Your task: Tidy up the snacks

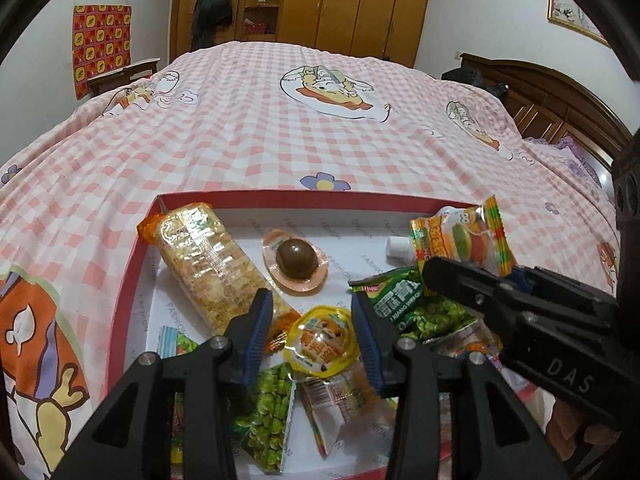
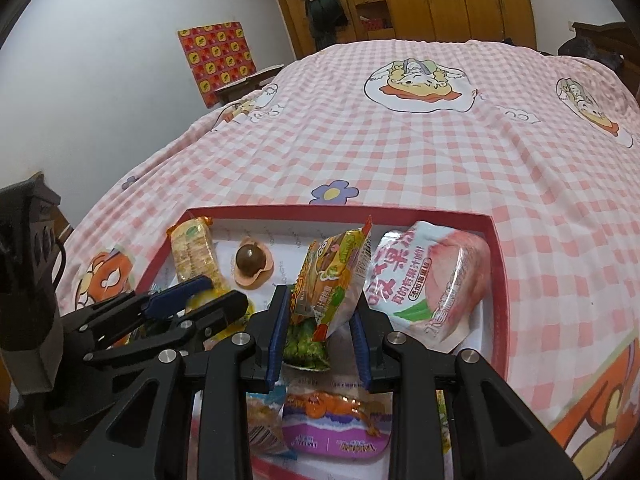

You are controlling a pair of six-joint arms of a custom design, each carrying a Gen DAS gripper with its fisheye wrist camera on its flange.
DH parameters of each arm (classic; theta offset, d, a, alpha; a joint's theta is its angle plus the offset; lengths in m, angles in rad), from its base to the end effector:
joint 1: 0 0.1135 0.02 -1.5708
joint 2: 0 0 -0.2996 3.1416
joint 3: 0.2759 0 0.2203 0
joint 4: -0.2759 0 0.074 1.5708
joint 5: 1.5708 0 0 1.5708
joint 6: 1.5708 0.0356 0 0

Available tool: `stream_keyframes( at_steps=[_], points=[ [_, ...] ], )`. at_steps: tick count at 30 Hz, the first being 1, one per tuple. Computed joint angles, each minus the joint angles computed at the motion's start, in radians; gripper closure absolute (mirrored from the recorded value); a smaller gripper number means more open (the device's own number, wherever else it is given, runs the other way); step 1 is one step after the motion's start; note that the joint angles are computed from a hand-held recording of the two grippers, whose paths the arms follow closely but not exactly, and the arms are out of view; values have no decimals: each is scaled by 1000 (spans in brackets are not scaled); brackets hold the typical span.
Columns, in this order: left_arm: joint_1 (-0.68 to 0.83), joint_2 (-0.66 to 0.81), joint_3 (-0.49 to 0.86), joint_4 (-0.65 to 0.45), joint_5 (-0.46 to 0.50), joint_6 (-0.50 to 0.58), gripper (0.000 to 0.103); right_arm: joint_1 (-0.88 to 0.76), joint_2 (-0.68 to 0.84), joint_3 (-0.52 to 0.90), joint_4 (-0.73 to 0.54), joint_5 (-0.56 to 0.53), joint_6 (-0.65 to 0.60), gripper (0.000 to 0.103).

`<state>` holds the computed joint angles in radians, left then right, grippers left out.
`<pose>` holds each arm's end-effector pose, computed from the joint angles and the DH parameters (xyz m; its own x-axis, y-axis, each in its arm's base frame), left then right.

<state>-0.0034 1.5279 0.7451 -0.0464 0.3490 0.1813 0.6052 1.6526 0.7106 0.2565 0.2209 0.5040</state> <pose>0.2723 -0.0131 0.2266 -0.6831 0.1718 -0.7099 0.3633 0.9231 -0.1262 0.2527 0.1653 0.2071 -0.6566 0.1187 -0.7448 -0.1125 0.9611 0.2524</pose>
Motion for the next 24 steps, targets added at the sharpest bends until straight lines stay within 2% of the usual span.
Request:
stream_keyframes(
  at_steps=[3, 7, 14, 18, 24],
  points=[
    [-2, -8, 1, -8, -7, -1, 53, -8, 2, 0, 9, -4, 4, 71],
    [4, -24, 6, -31, -7, 0, 49, -5, -6, -3, 12, 14, 7, 55],
    [17, -79, 8, -84, 5, 6, 35, 14, -58, -19, -11, 44, 15, 50],
    [22, -118, -1, -114, -1, 9, 28, 38, -93, -33, -26, 68, 23, 37],
    [49, -185, -30, -146, -21, 15, 26, 84, -149, -67, -41, 110, 52, 35]
  ],
)
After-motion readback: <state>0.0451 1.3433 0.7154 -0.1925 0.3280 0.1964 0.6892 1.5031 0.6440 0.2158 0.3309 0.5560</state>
